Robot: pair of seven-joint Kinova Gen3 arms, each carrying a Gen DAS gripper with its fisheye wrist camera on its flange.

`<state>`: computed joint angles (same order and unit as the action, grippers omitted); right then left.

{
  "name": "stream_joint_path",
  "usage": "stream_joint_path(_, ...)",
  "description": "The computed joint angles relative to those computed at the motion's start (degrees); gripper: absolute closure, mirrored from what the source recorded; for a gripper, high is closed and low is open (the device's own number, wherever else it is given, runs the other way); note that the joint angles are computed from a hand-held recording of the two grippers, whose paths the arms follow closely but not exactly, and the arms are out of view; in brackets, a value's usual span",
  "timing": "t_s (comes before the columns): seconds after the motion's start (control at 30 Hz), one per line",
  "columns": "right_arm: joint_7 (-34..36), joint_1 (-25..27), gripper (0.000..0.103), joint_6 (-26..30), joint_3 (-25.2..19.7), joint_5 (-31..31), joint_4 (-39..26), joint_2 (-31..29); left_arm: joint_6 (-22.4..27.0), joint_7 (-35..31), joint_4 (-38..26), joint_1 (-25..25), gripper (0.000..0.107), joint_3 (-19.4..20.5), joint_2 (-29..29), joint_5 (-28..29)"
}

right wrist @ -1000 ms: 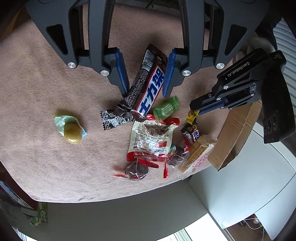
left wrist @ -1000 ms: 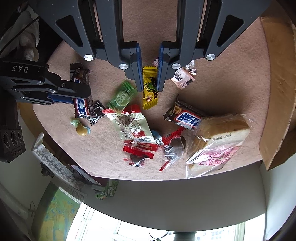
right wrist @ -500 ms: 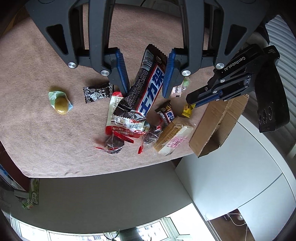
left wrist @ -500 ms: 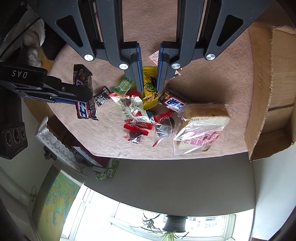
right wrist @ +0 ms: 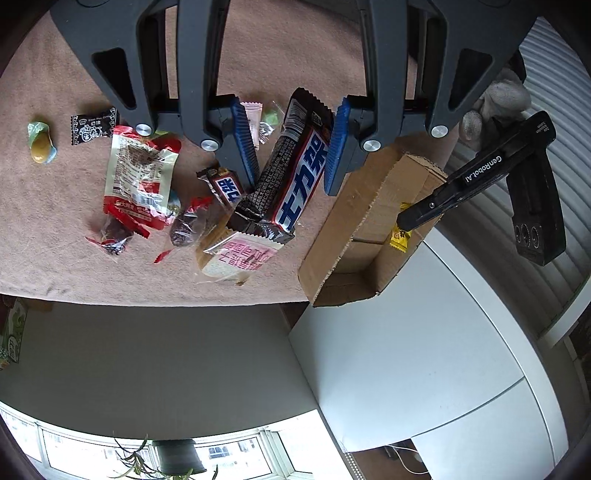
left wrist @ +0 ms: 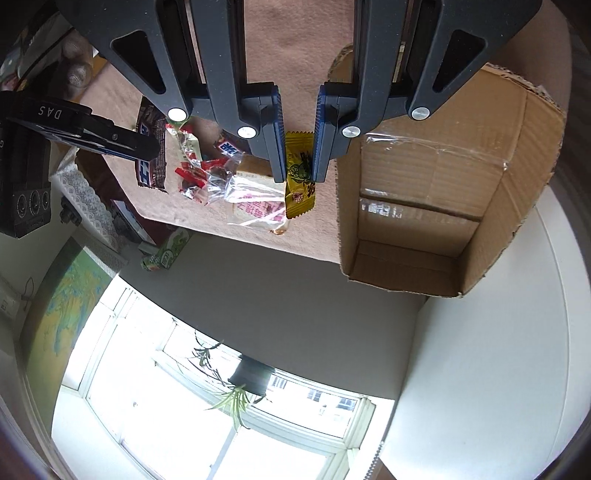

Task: Organize snacks
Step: 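Carry both snacks into the cardboard box and open both tools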

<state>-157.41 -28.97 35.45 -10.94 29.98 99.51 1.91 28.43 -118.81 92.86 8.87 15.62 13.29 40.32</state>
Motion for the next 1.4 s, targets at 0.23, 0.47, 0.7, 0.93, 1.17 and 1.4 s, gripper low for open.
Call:
stream_joint_path(0.23, 6.88, -2.21, 0.065, -2.48, 1.41, -3.84, -8.6, 7.82, -1.15, 2.8, 1.75, -2.4, 0.095, -2.28, 0.09, -0.15)
stream_joint_path(0.47, 14.33, -5.35, 0.065, -0.72, 4.04, -8.79, -18.04, 16.12, -3.2, 7.31, 2.87, -3.62, 0.095, -2.89, -0.23, -3.66)
stream_joint_path(0.7, 18.35, -8.27, 0.055, 0.81, 7.41, -10.6, -21.39, 18.92, -3.12, 8.92, 2.58, -4.74, 0.095, -2.77, -0.02, -4.33)
stream_joint_path(0.93, 14.78, -10.61, 0.032, -0.76, 9.79, -7.3, -19.73, 17.66, -3.45, 9.97, 2.71, -4.72, 0.093, -2.62, -0.24, -5.26)
stream_joint_path(1.17, 12.16, -10.24, 0.032, -1.59, 9.75, -5.32, -16.19, 14.83, -4.59, 11.7, 2.95, -3.38, 0.078, -2.96, -0.8, -7.26)
stream_joint_path(1.4, 7.66, -9.31, 0.028, -1.48, 8.92, -0.86, -10.61, 9.62, -4.7, 12.12, 2.7, -1.94, 0.078, -2.22, -1.14, -9.01)
